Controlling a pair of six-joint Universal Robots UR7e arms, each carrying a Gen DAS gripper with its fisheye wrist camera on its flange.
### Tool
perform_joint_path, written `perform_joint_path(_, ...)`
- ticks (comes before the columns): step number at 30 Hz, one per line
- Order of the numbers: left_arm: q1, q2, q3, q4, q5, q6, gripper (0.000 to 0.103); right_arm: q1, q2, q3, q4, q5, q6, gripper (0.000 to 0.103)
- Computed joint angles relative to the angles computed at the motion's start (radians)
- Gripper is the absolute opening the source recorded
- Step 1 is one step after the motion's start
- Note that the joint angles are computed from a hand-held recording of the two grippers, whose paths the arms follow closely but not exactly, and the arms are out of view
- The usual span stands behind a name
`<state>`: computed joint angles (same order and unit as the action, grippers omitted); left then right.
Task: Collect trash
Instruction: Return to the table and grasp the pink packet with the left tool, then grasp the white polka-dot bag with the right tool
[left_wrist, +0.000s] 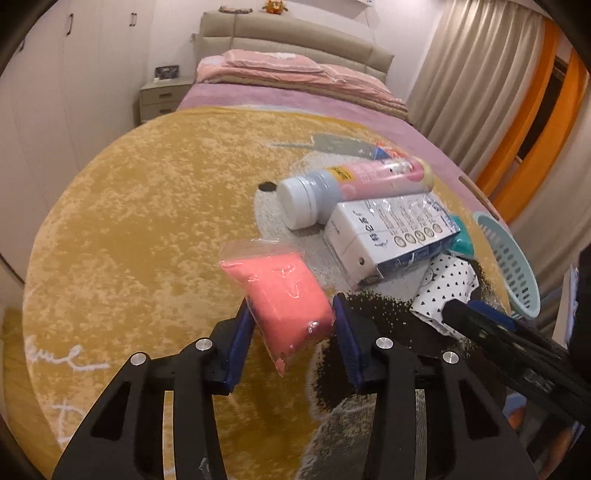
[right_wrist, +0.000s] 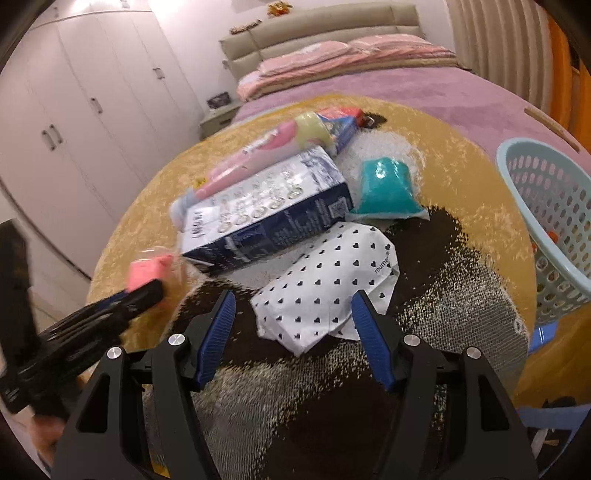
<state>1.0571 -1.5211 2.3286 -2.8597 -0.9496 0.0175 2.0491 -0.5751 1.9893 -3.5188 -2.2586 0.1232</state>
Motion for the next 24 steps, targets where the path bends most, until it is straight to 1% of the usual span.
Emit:
perform_joint_path(5,0.002,-0.014,-0.003,-0.006,-0.016,0.011,0.041,0.012,0.033,-0.045,0.014,-0.080,-0.006,0.062)
perform_joint_path(9,0.001,-0.016,0.001,-0.010,-0.020,0.017,0.041,0.035,0.069,-0.076,0.028,-0.168,-0.067,0.061)
perform_joint_path(11,-0.004,-0.021,0.007,-0.007,-0.021,0.015,0.041,0.042,0.079,-0.081,0.023,-0.188,-0.089,0.054)
perform_joint_path(12,-0.005,-0.019,0.008,-0.008,-0.022,0.017,0.041,0.044,0.081,-0.079,0.011,-0.188,-0.108,0.047)
perform_joint_path(13,-0.006,-0.016,0.008,-0.010,-0.022,0.019,0.041,0.045,0.083,-0.079,0.009,-0.197,-0.116,0.037)
perform_joint_path(14,-0.008,-0.015,0.009,-0.011,-0.022,0.021,0.041,0.045,0.083,-0.077,0.001,-0.199,-0.131,0.035)
perform_joint_path(15,-0.010,-0.013,0.010,-0.012,-0.021,0.020,0.041,0.042,0.081,-0.070,-0.017,-0.188,-0.143,0.032)
perform_joint_path(16,-0.012,-0.012,0.010,-0.013,-0.022,0.021,0.041,0.040,0.077,-0.062,-0.037,-0.175,-0.152,0.025)
perform_joint_path(17,-0.013,-0.012,0.011,-0.013,-0.022,0.022,0.041,0.037,0.071,-0.048,-0.068,-0.151,-0.167,0.021)
perform_joint_path(18,-0.017,-0.013,0.013,-0.015,-0.023,0.024,0.041,0.034,0.062,-0.031,-0.097,-0.119,-0.179,0.015)
perform_joint_path(19,-0.020,-0.014,0.015,-0.019,-0.024,0.027,0.041,0.033,0.056,-0.017,-0.115,-0.102,-0.182,0.012)
perform_joint_path(21,-0.027,-0.018,0.019,-0.022,-0.021,0.031,0.041,0.032,0.043,-0.001,-0.128,-0.078,-0.176,0.012)
perform_joint_path(24,-0.037,-0.024,0.024,-0.028,-0.022,0.038,0.041,0.031,0.017,0.025,-0.125,-0.041,-0.135,0.012)
